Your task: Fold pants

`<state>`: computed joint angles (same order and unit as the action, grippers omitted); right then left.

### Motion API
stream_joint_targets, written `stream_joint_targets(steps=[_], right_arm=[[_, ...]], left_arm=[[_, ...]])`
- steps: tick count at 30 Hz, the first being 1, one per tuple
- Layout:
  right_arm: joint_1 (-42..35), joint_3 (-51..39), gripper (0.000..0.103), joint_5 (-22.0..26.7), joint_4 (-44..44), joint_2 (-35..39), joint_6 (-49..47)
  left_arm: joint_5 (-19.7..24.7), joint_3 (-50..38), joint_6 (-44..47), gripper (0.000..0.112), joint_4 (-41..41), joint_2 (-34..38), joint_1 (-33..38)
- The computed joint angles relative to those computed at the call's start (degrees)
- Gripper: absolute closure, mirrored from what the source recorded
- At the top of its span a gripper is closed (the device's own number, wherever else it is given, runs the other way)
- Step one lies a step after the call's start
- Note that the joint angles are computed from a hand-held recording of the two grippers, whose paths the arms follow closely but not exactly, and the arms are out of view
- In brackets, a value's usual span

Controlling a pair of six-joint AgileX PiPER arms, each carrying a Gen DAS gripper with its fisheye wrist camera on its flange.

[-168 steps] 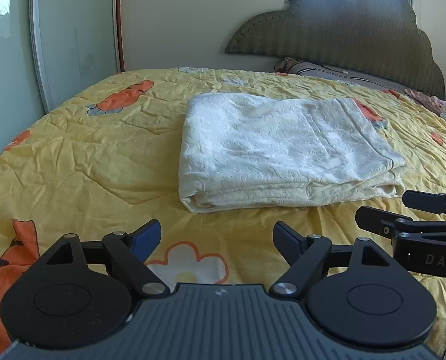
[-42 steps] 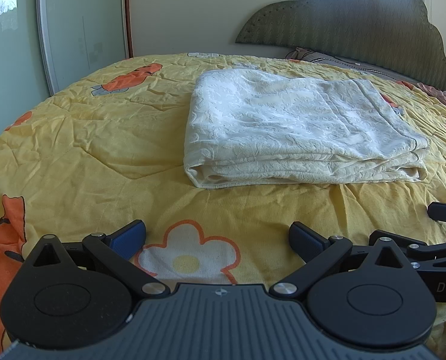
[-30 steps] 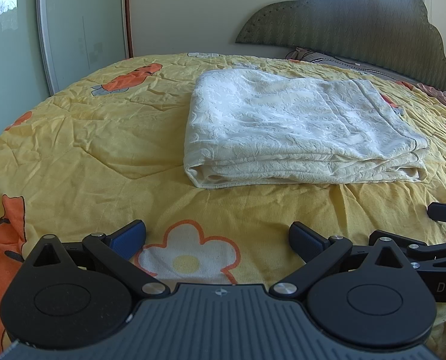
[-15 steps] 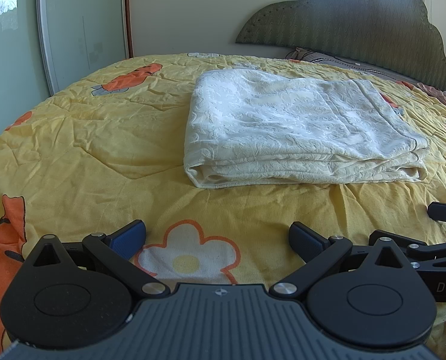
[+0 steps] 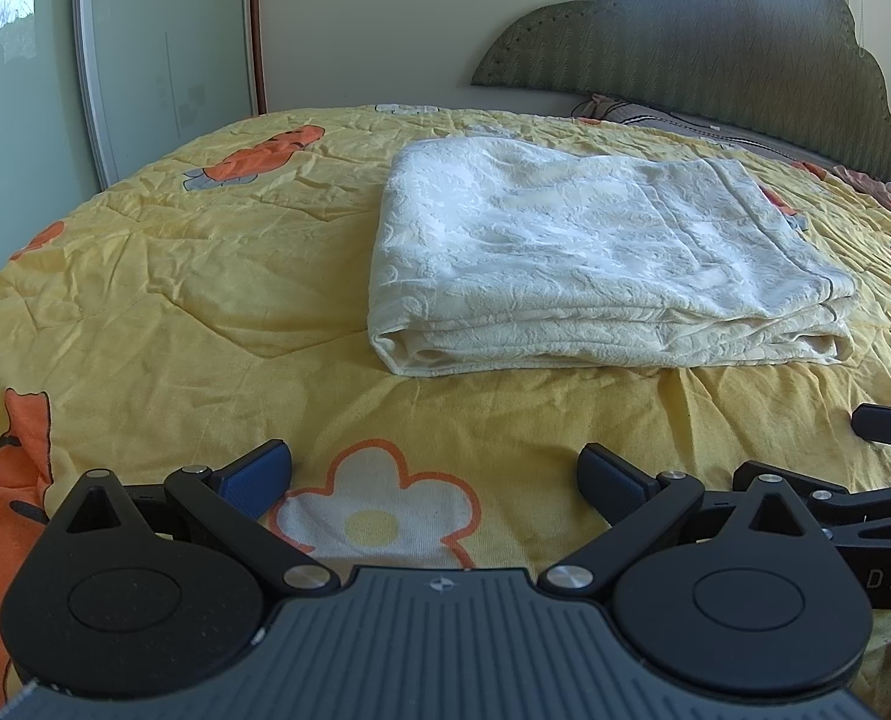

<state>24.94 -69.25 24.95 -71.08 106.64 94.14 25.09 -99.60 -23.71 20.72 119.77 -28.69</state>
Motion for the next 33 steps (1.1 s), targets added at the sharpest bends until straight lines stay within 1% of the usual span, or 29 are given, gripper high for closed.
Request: stream_joint_targets(steps=[3, 8, 12, 13, 15, 16, 17, 18, 19, 21, 25, 33], right_arm=[[0.0, 0.0, 0.000, 0.1, 0.0, 0.0, 0.2], [1.7, -1.8, 0.000, 4.6, 3.5, 0.7, -0.3], [1.6, -2.0, 0.000, 4.4, 3.6, 0.8, -0.5], [1.6, -1.5, 0.000, 4.3, 3.0, 0.6, 0.5], [2.5, 0.0, 0.000, 7.0, -1.4, -0.1, 7.6], [2.9, 0.2, 0.000, 9.0, -1.6, -0.1, 9.4], [2.4, 0.0, 0.000, 9.4, 0.0, 0.0, 8.9], [1.7, -0.4, 0.000, 8.6, 2.1, 0.2, 6.4], [1.8, -0.7, 0.000, 8.7, 2.1, 0.4, 4.2], [2.2, -0.7, 0.000, 8.9, 1.6, 0.5, 4.3], [1.9, 0.4, 0.000, 7.5, 0.2, 0.0, 5.7], [1.8, 0.5, 0.000, 7.3, 0.0, -0.1, 6.0]], left_arm=[[0.0, 0.0, 0.0, 0.009, 0.0, 0.0, 0.0], [-0.5, 0.9, 2.1, 0.009, -1.7, -0.6, 0.3], [-0.5, 1.0, 3.3, 0.009, -2.6, -0.7, 0.3], [-0.5, 1.0, 3.5, 0.009, -2.8, -0.7, 0.4], [-0.7, 1.2, 3.8, 0.009, -3.1, -0.8, 0.4], [-0.7, 1.2, 3.8, 0.009, -3.1, -0.8, 0.4], [-0.7, 1.2, 3.7, 0.009, -2.9, -0.8, 0.4], [-0.7, 1.3, 3.4, 0.009, -2.5, -0.8, 0.4], [-0.6, 1.2, 3.0, 0.009, -2.2, -0.8, 0.3], [-0.6, 1.3, 2.6, 0.009, -1.9, -0.8, 0.2], [-0.5, 1.0, 2.2, 0.009, -1.4, -0.7, 0.1], [-0.5, 1.0, 2.2, 0.009, -1.5, -0.6, 0.1]])
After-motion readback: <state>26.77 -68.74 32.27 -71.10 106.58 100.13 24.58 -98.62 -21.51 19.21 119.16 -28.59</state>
